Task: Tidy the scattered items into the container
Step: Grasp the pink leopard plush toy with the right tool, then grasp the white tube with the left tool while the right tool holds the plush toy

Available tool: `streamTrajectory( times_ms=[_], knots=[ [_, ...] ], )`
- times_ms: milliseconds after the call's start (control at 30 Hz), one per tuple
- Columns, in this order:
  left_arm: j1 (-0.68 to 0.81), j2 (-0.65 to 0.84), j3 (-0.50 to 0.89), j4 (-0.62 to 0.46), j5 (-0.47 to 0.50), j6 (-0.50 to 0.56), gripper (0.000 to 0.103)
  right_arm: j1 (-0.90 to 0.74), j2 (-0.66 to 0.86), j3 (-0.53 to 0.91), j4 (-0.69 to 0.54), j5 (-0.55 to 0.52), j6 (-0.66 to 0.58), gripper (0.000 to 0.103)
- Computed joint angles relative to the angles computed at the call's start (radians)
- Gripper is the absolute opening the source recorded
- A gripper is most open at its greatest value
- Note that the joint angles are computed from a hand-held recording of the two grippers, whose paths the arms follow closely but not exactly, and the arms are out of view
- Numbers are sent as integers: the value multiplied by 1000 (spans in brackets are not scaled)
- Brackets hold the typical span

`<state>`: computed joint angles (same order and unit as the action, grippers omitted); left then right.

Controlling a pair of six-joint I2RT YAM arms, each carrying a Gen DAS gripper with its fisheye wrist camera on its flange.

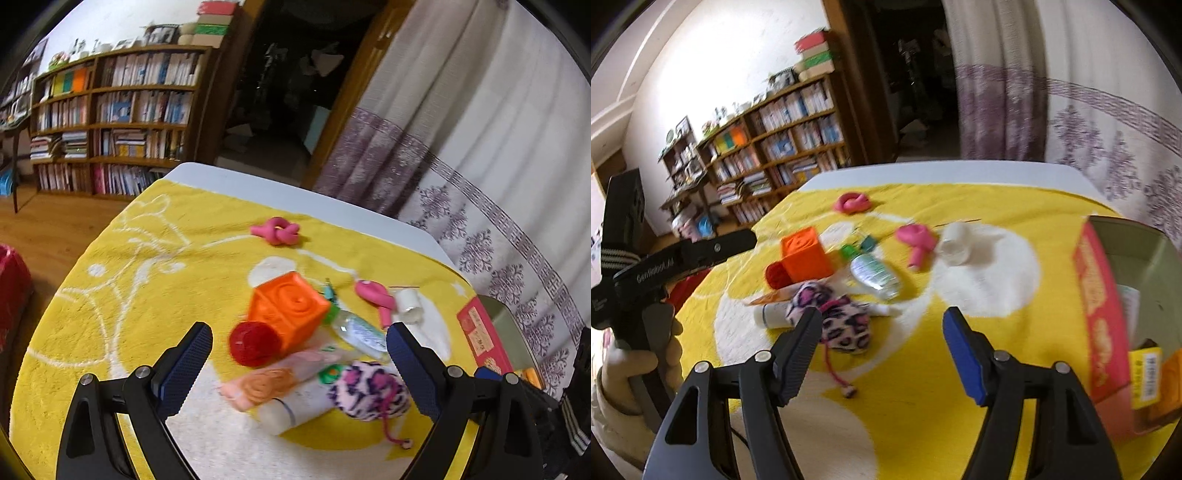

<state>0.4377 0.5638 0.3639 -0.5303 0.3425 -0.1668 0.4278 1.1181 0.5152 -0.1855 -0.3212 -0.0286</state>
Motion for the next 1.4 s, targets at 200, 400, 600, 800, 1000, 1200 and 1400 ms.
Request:
streamTrajectory(
  times_ms=[200, 400, 600, 800, 1000, 1200, 1400],
  knots=[
    [146, 52, -15, 16, 111, 82, 97, 120, 87, 19, 41, 71, 27, 77],
    [213, 134, -22, 56, 160, 119, 97, 192, 189, 57, 72, 112, 42, 78],
    [235, 209, -27, 97, 177, 132, 97, 223, 277, 88, 100, 129, 44, 78],
    [237, 247, -31, 125, 178, 135, 97, 248, 371, 126, 134, 149, 38, 78],
    [223, 281, -30, 141, 167, 138, 97, 261, 438, 149, 139, 135, 17, 55],
    [179, 264, -29, 127, 141, 145, 97, 227, 364, 99, 153, 132, 27, 44],
    [99, 233, -48, 88, 80, 161, 97, 126, 255, 35, 149, 121, 31, 44]
  ],
)
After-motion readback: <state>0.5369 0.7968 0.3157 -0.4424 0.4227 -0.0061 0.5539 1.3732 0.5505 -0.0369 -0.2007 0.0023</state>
